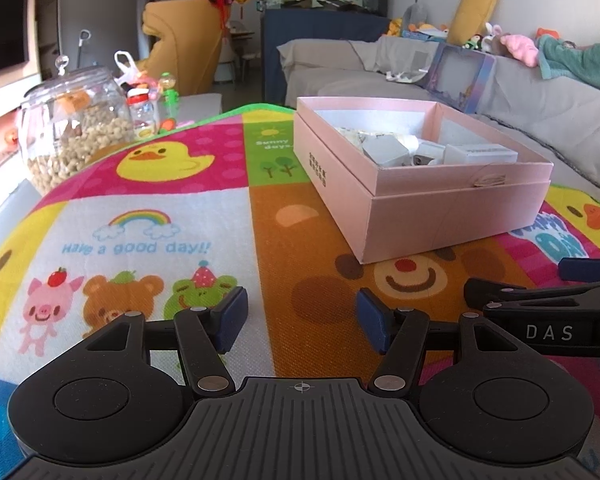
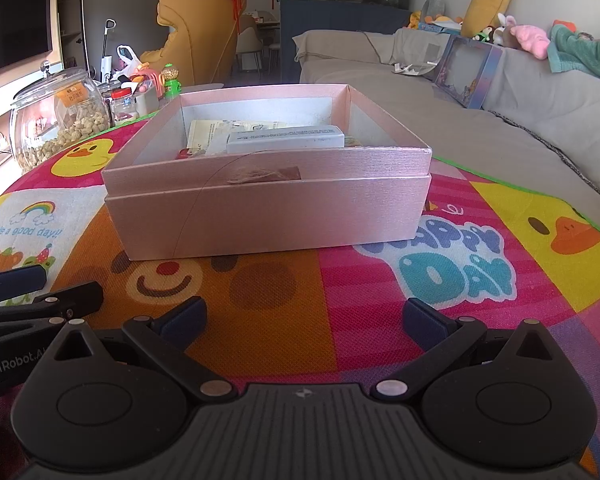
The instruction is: Organize rigid objects
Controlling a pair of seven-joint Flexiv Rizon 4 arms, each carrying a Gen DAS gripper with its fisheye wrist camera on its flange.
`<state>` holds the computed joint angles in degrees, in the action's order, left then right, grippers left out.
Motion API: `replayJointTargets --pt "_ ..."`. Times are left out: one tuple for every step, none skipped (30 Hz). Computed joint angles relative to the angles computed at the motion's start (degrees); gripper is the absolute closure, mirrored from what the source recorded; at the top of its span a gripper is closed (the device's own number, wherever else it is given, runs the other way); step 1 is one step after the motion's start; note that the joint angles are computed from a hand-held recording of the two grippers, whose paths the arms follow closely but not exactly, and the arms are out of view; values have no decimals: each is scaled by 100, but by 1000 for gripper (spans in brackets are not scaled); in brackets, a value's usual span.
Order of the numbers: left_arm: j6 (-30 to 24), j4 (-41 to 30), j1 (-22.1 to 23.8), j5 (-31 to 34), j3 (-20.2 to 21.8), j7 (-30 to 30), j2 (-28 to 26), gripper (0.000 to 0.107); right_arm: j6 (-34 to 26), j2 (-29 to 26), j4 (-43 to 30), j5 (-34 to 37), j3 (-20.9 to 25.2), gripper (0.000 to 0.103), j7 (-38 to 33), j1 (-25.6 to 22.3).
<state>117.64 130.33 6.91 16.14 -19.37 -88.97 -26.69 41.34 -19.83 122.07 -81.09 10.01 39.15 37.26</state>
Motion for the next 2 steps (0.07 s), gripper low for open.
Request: replayJointTargets --pt "1 1 66 33 -58 -28 -10 42 -2 0 2 3 2 0 -3 1" --pt "5 2 79 40 -68 -40 -14 42 -3 2 5 -1 1 0 0 0"
